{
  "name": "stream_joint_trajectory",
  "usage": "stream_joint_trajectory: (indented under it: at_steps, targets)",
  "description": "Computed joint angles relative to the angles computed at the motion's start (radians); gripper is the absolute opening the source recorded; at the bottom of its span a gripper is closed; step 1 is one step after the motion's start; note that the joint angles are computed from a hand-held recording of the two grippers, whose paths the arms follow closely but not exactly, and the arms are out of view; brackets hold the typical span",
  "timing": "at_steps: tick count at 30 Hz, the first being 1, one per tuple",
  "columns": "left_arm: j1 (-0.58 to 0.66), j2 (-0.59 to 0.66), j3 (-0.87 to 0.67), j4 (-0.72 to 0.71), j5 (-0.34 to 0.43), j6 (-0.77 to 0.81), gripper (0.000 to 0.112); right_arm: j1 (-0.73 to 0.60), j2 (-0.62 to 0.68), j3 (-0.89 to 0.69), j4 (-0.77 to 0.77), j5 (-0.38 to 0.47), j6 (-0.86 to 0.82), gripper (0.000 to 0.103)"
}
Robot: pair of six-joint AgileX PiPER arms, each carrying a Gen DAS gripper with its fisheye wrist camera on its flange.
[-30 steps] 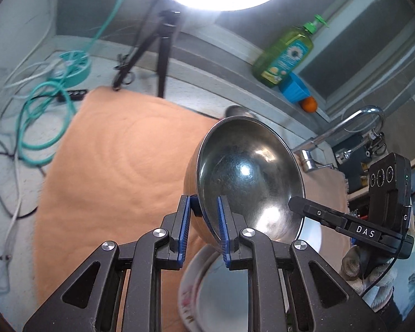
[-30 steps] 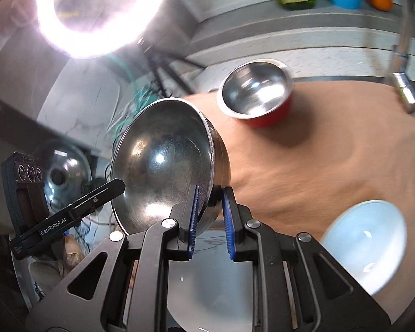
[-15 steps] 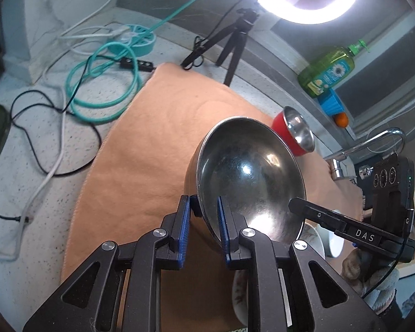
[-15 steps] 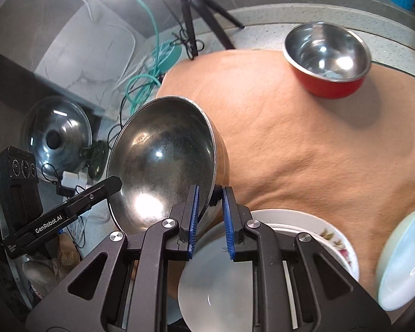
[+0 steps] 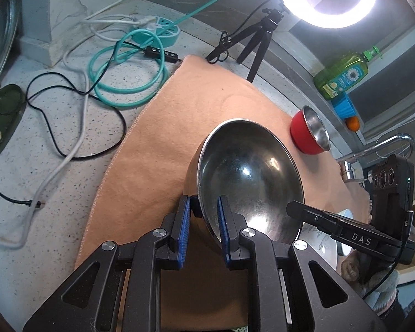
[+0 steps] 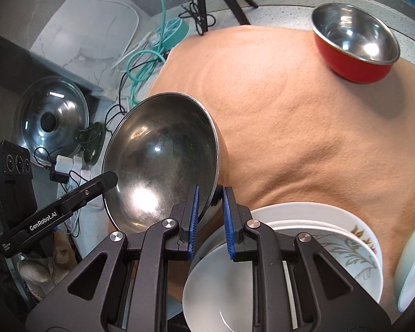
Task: Organize plates and bowls
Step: 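Carry the large steel bowl beside the plate stack and release it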
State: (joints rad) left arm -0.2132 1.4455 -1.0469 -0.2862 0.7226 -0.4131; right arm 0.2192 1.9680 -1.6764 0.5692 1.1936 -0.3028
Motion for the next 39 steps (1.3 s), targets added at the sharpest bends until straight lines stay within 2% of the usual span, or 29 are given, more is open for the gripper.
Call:
stream_joint_trajectory:
  at_steps: [10, 22, 31, 35, 39]
  targets:
    - [0.034, -0.028, 0.053, -0.037, -0.001, 0.027, 0.017, 0.024, 0.002, -0.005, -0.009, -0.005, -0.008, 0.017]
    - [0.009, -0.03, 0.009, 0.041, 0.028, -0.027, 0.017, -0.001, -0.036, 0.012, -0.005, -0.016, -0.028, 0.018]
    - [-0.052, -0.032, -0.08, 0.181, 0.049, -0.124, 0.017, -0.068, -0.083, -0.005, -0.017, -0.009, -0.04, 0.018]
    - [-0.103, 0.013, -0.16, 0.241, 0.061, -0.15, 0.017, -0.125, -0.092, -0.031, -0.025, -0.007, -0.036, 0.018]
    - [-0.137, 0.085, -0.248, 0.23, 0.065, -0.125, 0.017, -0.194, -0.082, -0.061, -0.02, -0.01, -0.025, 0.019]
